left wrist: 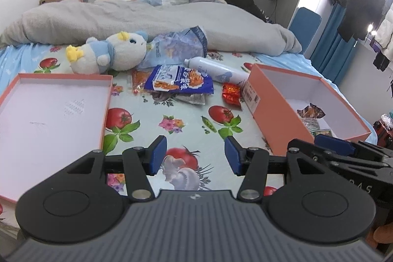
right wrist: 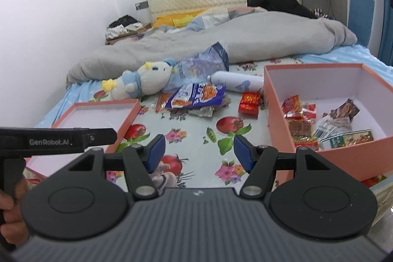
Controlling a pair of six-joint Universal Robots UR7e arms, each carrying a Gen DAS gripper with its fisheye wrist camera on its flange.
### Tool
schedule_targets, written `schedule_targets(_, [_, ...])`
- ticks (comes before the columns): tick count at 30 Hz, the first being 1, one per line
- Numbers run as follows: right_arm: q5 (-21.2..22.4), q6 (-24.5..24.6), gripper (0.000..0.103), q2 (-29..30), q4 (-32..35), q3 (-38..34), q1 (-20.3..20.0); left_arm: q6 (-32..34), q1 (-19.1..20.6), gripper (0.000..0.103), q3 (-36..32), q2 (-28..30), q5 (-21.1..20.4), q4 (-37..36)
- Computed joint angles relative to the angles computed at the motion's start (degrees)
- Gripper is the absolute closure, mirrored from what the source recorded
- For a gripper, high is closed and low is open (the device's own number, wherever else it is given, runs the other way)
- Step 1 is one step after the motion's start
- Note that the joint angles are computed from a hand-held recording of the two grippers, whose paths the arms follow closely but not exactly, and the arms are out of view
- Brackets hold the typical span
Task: Organize snacks
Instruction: 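Withdraw both grippers from the box back over the snack pile, then lower left gripper to blue noodle bag while right lowers to red foil candy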
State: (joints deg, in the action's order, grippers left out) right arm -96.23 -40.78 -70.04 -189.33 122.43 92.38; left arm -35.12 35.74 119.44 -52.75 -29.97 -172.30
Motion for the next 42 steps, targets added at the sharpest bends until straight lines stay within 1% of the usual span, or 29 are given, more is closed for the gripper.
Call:
schedule_targets(5, [-0.44,-1.57,0.039,2.97,-0.39,-1.99,-0.08,3.31,3.31,0.045,-1.44,1.43,-1.13,-3.81])
schedule_targets(9, [-0.77,-3.42,0.039,5.37,-0.77,-3.72,-0.36,6.58,5.79,0.044,-3.43,2.82,-1.18,-6.08])
schedule_targets(15, [-1.18,-2.83,0.039,8.75,0.03,-6.69,-1.25,11.48,9.86,0.036,-7.20,5.07,-2.58,-8.20])
schedule_targets(18, [-2.07,-3.28,0.039,10.39,1.65,-8.46,-1.51,13.00,11.70,0.034,-9.21,6.88,-2.06,-9.32])
schedule_targets(22, [-2.75,-5.08,0.039,12.59,2.52,-10.71,-2.06,13.71,14.07,0.034,-12.02,8.72,-2.95,-9.21])
schedule_targets(24, [-3.06,-5.05,0.039,13.82,3.12,-12.29,-2.33,14.91,15.19,0.034,-13.80,9.72,-3.77,-9.53])
schedule_targets(28, [-3.43,-4.79,0.039,16.39,3.68,-15.60,-2.57,18.13,16.91,0.026,-17.28,11.96,-4.57,-10.89])
schedule_targets(30, [-3.57,-4.99,0.039,17.87,3.76,-17.45,-2.44,19.35,18.09,0.025,-19.10,12.98,-6.08,-11.77])
schedule_targets(33, [-3.73,-5.15,0.021,19.78,3.20,-19.69,-2.22,20.22,19.76,0.025,-21.84,14.29,-8.27,-11.84])
schedule_targets(36, [-2.65,-6.27,0.021,21.58,3.24,-21.98,-2.18,20.97,21.35,0.025,-24.88,15.65,-9.43,-11.52])
schedule_targets(38, [-3.52,-7.00,0.021,23.53,1.81,-23.81,-1.92,20.82,22.22,0.025,-26.57,16.25,-10.00,-10.97])
schedule_targets(42, [-5.71,-8.95,0.022,28.30,-1.82,-28.19,-1.57,23.72,23.75,0.025,-29.68,18.24,-10.42,-12.87])
